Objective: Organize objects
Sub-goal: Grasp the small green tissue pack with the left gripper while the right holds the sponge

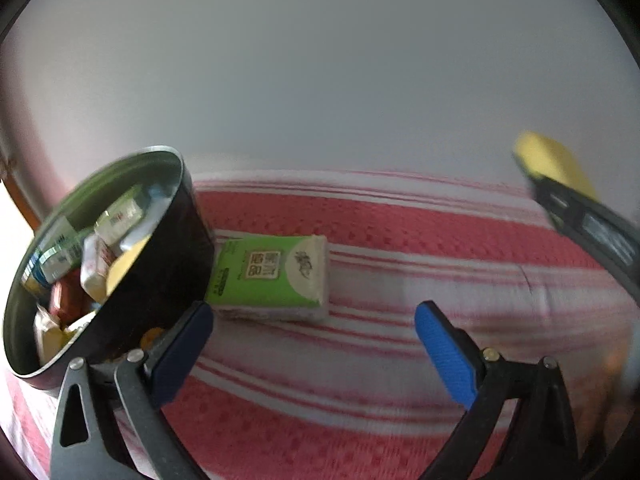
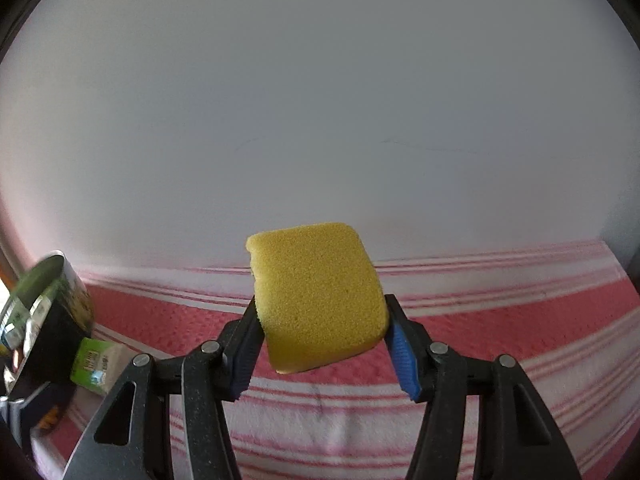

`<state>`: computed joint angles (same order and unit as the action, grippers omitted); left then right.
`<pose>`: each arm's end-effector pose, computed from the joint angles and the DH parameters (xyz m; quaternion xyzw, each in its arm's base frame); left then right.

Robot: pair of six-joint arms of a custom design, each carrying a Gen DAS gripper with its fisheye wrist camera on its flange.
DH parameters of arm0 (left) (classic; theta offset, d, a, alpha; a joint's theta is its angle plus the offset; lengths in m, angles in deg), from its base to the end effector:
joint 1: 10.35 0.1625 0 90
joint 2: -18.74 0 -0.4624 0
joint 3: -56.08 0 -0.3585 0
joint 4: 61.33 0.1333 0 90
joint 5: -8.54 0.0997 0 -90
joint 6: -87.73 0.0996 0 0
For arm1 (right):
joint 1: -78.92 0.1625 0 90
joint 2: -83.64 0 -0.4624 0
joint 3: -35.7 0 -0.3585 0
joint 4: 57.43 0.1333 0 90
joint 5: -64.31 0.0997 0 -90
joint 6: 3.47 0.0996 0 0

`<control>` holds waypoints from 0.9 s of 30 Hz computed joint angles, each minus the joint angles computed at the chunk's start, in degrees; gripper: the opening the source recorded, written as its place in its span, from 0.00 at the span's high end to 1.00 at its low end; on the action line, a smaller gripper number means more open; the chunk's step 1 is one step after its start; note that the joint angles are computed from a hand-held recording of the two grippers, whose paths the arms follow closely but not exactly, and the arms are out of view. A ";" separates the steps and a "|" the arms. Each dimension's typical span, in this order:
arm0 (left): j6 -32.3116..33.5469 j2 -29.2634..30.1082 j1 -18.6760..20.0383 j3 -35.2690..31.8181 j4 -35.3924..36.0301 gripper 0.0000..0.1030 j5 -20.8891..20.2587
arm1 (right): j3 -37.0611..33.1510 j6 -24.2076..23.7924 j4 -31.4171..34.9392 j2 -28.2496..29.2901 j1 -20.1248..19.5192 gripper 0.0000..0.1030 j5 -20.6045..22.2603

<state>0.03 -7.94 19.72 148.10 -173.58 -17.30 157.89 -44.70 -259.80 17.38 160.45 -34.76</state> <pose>-0.4126 -0.4965 -0.0555 0.0002 0.8119 -0.3877 0.4365 0.0391 -0.5357 0.3175 0.2118 -0.8533 0.3985 0.2613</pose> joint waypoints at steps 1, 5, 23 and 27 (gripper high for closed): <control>-0.18 -0.09 0.46 -0.07 -0.56 0.01 -0.19 | 0.52 0.24 -0.53 -0.61 -0.40 0.43 0.37; 0.15 -0.26 2.53 -1.24 -1.52 0.01 -2.04 | 2.23 1.86 -0.15 -3.10 -2.16 0.43 1.40; 0.21 1.16 5.34 -6.24 -1.32 0.23 -3.00 | 1.98 2.96 2.68 -5.55 -2.90 0.43 0.67; -1.24 0.80 5.27 -5.78 -1.79 0.35 -2.16 | 1.00 3.58 4.42 -5.79 -3.05 0.43 0.71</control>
